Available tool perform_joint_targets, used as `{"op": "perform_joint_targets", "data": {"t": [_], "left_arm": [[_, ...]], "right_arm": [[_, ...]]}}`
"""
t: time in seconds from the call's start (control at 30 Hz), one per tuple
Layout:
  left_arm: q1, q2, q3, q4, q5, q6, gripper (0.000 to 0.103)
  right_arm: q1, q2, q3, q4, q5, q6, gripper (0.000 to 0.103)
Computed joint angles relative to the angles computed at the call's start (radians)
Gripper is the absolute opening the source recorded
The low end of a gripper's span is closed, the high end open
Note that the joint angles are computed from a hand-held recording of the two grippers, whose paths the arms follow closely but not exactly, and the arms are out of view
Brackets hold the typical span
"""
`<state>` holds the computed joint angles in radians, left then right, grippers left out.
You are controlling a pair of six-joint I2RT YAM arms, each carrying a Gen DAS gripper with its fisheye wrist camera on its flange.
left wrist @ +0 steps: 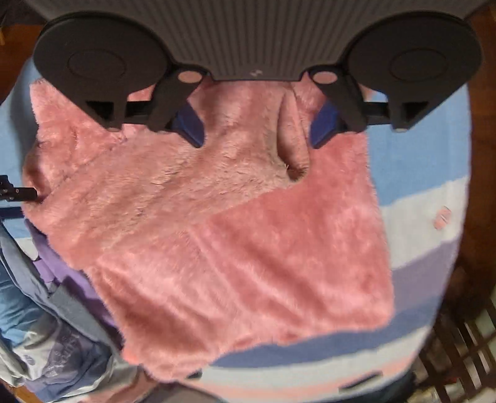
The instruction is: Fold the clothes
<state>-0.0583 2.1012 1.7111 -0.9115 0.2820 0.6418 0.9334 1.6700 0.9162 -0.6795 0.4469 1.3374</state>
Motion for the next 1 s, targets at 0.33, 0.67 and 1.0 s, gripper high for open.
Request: {"op": "perform_joint_targets", "data": {"t": [0.33,0.67,1.0], "left_arm": [[0.010,0.209,0.204,-0.069,0.043,-0.378,0.004],[0.075,0.112,0.271,-0.075,0.121,-0.691,0.004],[-0.029,0.431,0.746,-0.403,-0.306,-0.563,0.016]], "right_arm": [[-0.036,0.067,-0.018,0.151,-0.069,0.032,0.051],[0.079,-0.010,0.099,-0.119,0.067,-0.179,0.012],[0.016,0.071,0.133,-0.160,-0.055,-0.305,0.029]]}}
